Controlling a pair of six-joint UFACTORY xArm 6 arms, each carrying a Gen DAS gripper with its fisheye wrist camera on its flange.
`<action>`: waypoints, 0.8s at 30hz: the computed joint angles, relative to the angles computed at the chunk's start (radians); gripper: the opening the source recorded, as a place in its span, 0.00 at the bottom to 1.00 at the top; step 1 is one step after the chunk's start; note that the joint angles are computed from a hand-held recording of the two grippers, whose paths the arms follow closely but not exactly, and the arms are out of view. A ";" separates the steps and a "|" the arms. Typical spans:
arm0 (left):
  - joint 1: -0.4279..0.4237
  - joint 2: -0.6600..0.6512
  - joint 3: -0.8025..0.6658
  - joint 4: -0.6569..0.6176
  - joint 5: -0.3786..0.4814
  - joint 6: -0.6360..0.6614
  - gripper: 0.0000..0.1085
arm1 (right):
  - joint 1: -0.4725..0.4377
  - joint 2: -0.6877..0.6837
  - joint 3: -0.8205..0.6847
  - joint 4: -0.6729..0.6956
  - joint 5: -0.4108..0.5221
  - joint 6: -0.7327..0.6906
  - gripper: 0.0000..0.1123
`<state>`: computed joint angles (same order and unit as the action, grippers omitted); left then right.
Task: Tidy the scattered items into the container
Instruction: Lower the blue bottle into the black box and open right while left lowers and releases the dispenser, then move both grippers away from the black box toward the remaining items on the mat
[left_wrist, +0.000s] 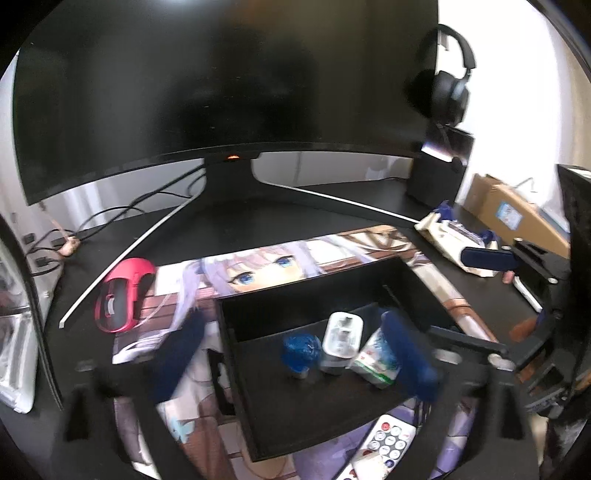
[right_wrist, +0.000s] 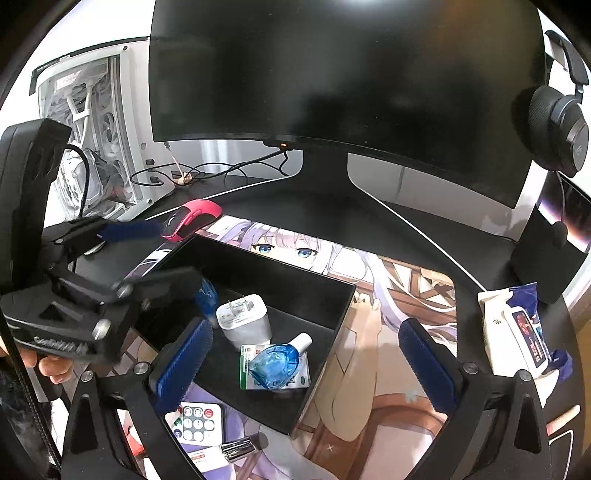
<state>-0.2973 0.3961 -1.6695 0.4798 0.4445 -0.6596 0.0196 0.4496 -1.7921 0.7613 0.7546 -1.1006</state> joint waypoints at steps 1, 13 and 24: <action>-0.001 -0.001 -0.001 0.009 0.009 -0.003 0.95 | -0.001 -0.005 0.007 0.002 -0.004 -0.004 0.91; -0.003 -0.052 0.071 0.034 0.001 -0.036 0.95 | -0.016 -0.060 0.079 0.035 -0.021 -0.042 0.91; -0.016 -0.134 0.173 0.115 -0.005 -0.118 0.95 | -0.032 -0.124 0.162 0.059 -0.040 -0.072 0.91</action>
<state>-0.3129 0.2618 -1.4960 0.5949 0.4399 -0.7773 -0.0120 0.3252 -1.6306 0.8204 0.7148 -1.1730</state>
